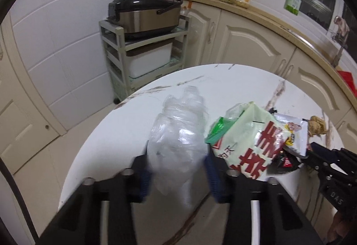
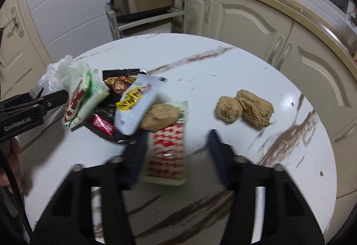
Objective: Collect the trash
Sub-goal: 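Grasp the white plastic bag with the left tool while the right tool grasps the red-checked wrapper, then lower the red-checked wrapper and grasp the bread piece with the right tool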
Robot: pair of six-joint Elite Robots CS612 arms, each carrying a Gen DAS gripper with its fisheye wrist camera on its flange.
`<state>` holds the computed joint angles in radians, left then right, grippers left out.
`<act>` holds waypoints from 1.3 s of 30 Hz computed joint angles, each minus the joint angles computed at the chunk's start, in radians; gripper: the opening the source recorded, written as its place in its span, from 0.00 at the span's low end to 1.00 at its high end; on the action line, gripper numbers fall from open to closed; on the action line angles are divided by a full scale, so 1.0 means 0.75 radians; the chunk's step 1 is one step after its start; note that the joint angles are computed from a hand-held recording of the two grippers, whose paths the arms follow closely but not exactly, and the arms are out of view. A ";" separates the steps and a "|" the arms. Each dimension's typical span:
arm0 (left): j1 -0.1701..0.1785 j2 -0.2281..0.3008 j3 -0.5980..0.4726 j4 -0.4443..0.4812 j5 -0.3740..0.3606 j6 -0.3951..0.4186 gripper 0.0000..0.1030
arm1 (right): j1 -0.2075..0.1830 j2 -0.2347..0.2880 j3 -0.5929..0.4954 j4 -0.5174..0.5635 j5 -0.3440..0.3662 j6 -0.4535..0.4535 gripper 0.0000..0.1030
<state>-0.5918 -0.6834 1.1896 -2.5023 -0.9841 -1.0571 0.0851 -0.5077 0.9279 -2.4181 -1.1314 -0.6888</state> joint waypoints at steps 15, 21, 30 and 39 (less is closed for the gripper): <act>-0.061 -0.090 0.178 -0.124 0.091 -0.029 0.27 | -0.075 -0.077 0.115 0.077 0.137 0.037 0.07; -0.117 -0.107 0.194 -0.127 0.114 -0.019 0.27 | -0.128 -0.119 0.158 0.169 0.256 0.045 0.06; -0.214 -0.113 0.175 -0.108 0.150 0.012 0.27 | -0.174 -0.184 0.254 0.245 0.374 0.002 0.06; -0.273 -0.115 0.156 -0.057 0.162 0.007 0.27 | -0.197 -0.233 0.354 0.281 0.410 -0.058 0.06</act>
